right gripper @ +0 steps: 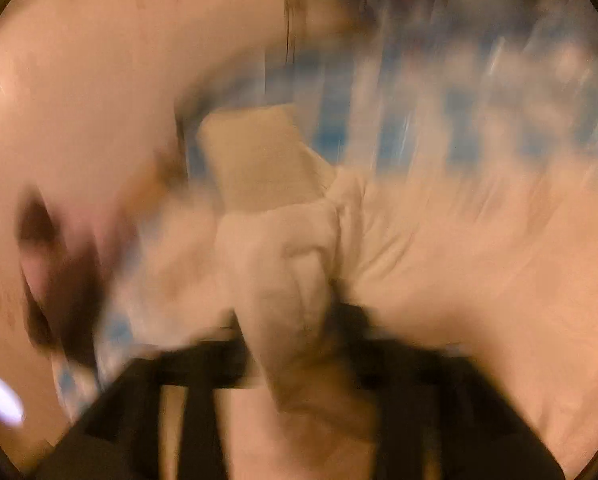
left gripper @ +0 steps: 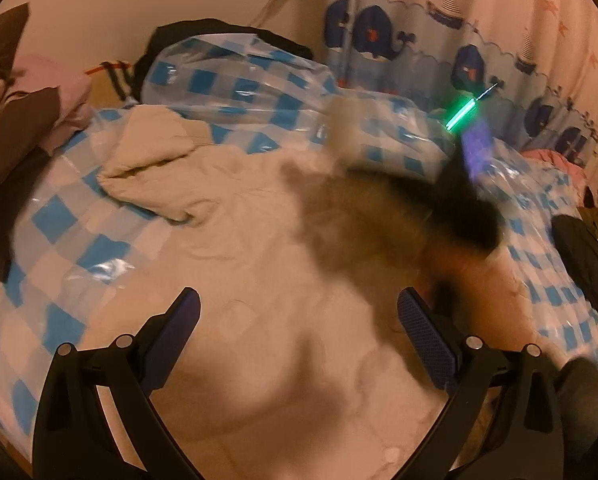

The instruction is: Fold large clothes

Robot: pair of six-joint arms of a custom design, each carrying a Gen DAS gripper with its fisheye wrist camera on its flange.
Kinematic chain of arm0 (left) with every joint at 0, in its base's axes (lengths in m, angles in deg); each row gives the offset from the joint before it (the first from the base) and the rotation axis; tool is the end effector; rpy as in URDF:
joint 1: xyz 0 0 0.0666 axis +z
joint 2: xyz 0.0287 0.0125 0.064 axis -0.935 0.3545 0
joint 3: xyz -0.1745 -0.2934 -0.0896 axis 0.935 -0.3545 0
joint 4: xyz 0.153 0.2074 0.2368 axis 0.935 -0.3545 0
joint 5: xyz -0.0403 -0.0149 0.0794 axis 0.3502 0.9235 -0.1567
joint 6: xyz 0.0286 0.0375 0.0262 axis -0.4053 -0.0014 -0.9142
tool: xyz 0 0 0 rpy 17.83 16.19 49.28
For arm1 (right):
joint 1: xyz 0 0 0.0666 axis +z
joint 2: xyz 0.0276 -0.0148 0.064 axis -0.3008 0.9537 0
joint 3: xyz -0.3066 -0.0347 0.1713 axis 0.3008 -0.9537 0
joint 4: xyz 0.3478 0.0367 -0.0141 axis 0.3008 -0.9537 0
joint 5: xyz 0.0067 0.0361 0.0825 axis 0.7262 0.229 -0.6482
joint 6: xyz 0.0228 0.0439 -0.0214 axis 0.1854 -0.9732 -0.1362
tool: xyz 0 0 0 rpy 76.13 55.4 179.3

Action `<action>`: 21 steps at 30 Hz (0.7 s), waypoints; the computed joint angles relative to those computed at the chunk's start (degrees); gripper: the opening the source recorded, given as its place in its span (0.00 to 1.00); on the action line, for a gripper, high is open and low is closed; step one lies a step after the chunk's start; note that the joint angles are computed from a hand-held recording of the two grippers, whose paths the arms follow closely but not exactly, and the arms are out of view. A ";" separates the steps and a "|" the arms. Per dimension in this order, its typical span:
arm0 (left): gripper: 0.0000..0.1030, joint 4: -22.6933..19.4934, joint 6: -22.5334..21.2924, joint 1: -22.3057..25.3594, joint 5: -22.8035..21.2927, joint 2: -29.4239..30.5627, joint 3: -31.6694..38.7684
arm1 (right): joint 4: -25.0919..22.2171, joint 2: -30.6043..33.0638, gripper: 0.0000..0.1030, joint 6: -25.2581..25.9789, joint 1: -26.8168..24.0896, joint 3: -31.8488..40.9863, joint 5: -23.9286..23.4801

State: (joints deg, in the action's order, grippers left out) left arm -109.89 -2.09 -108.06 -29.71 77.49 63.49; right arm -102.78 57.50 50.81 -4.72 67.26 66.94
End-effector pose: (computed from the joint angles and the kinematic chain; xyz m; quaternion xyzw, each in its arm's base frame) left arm 0.1893 -0.1469 0.5346 0.1346 0.9052 -0.1393 0.3783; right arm 0.4105 0.1007 0.4474 0.1101 0.9073 0.2444 0.3241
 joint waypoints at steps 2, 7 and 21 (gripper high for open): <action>0.92 -0.61 -2.15 6.19 3.37 0.20 0.60 | -4.78 2.96 0.62 0.90 1.45 -0.02 -1.91; 0.92 0.21 -3.44 16.33 12.58 4.58 4.19 | 1.81 -11.13 0.82 0.17 -3.18 -5.12 -4.72; 0.94 -2.50 -13.91 4.67 4.24 37.82 19.19 | -12.51 -15.62 0.89 13.81 -26.41 -18.92 13.87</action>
